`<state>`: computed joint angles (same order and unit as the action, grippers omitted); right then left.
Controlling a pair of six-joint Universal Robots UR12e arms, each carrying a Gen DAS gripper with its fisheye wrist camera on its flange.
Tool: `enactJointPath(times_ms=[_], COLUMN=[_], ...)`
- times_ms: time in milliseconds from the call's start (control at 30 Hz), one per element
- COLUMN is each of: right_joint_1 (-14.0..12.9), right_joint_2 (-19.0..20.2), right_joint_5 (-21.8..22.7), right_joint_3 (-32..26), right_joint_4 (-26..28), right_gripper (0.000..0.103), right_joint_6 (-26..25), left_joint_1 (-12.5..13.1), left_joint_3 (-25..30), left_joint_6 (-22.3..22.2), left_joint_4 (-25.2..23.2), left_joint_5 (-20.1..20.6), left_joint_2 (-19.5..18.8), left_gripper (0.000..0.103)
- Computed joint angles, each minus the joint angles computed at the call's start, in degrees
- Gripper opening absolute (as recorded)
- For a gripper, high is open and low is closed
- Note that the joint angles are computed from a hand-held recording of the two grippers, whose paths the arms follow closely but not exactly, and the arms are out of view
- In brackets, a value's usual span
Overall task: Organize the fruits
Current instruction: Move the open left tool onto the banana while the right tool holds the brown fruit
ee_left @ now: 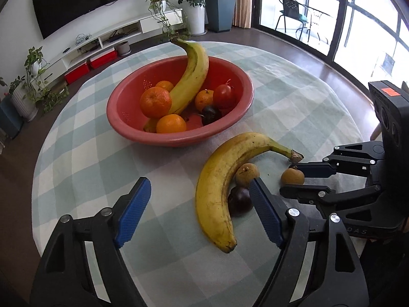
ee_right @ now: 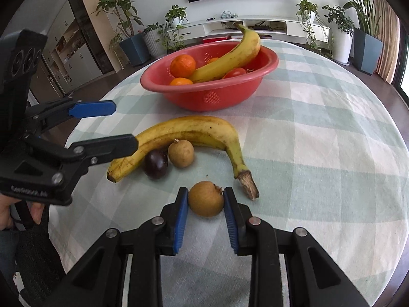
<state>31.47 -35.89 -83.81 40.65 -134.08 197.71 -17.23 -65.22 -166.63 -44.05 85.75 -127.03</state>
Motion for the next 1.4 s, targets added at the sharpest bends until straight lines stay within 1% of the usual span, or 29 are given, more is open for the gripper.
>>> enactJointPath(times_ms=[33, 67, 133, 200, 267, 367, 500, 567, 667, 767, 867, 967, 1100, 1133, 1167, 1200, 1233, 1267, 1300, 1367, 1400], right_joint_1=[-0.1, -0.2, -0.4, -0.5, -0.6, -0.7, -0.8, -0.9, -1.1, -1.1, -1.0, -1.1, -1.2, -1.2, -1.2, -1.2, -1.2, -1.3, -1.3, -1.4, -1.5], right_joint_2=[0.0, 0.0, -0.1, -0.4, -0.5, -0.7, -1.0, -1.2, -1.4, -1.2, -1.1, -1.1, -1.2, -1.1, -1.1, -1.1, -1.1, -1.1, -1.2, -1.3, -1.3], right_joint_5=[0.4, 0.8, 1.3, 1.8, 2.2, 2.8, 3.4, 3.6, 4.0, 4.2, 4.3, 4.3, 4.7, 4.8, 4.9, 5.0, 5.1, 5.1, 5.2, 5.6, 5.8], right_joint_3=[0.2, 0.3, 0.7, 1.3, 1.6, 1.8, 2.4, 3.0, 3.2, 3.0, 2.6, 2.7, 2.9, 2.8, 2.8, 2.8, 2.8, 2.9, 3.0, 3.3, 3.4], right_joint_4=[-0.5, -0.9, -1.3, -2.1, -2.7, -2.8, -3.7, -4.3, -4.3, -3.9, -3.6, -3.8, -3.8, -3.8, -3.7, -3.6, -3.6, -3.7, -4.0, -4.7, -4.8], right_gripper=[0.03, 0.03, 0.03, 0.03, 0.03, 0.03, 0.03, 0.03, 0.03, 0.03, 0.03, 0.03, 0.03, 0.03, 0.03, 0.03, 0.03, 0.03, 0.03, 0.03, 0.03], right_joint_6=[0.4, 0.7, 1.2, 1.4, 1.6, 1.9, 1.7, 2.2, 3.2, 3.1, 2.9, 3.4, 3.5, 3.3, 3.3, 3.2, 3.3, 3.4, 3.7, 4.3, 4.4], left_joint_1=[-0.2, -0.4, -0.5, -0.7, -0.8, -0.7, -1.3, -1.5, -1.2, -0.5, -1.0, -1.3, -1.8, -1.9, -2.0, -1.9, -1.7, -1.7, -2.0, -2.6, -2.9], left_joint_3=[1.7, 3.6, 6.4, 7.8, 8.0, 8.1, 11.6, 12.8, 14.7, 17.7, 21.5, 25.1, 29.1, 30.8, 33.5, 36.3, 40.2, 42.9, 44.4, 45.9, 45.2], left_joint_6=[1.0, 1.7, 2.8, 4.5, 5.7, 4.9, 6.3, 7.2, 8.1, 8.5, 11.2, 12.2, 13.8, 13.7, 13.8, 13.7, 14.0, 14.9, 15.7, 15.8, 16.2], left_joint_4=[-1.9, -4.4, -7.7, -9.7, -11.1, -11.8, -15.2, -16.7, -19.9, -25.4, -29.1, -32.5, -36.2, -38.2, -41.7, -45.0, -49.6, -52.6, -53.2, -53.0, -51.7], left_joint_5=[0.6, 1.5, 2.4, 3.1, 3.1, 1.3, 3.2, 3.2, 2.1, -0.2, 1.3, 0.8, 2.7, 3.1, 4.0, 3.0, 1.6, 1.2, 2.2, 5.2, 5.8], left_joint_2=[-0.7, -1.6, -3.0, -3.8, -4.0, -4.2, -5.9, -6.5, -7.2, -8.4, -10.2, -11.8, -13.8, -14.6, -15.9, -17.2, -19.0, -20.3, -21.0, -21.8, -21.5], left_gripper=[0.072, 0.071, 0.065, 0.06, 0.06, 0.06, 0.059, 0.057, 0.057, 0.057, 0.056, 0.055, 0.058, 0.065, 0.074, 0.085, 0.089, 0.089, 0.089, 0.087, 0.081])
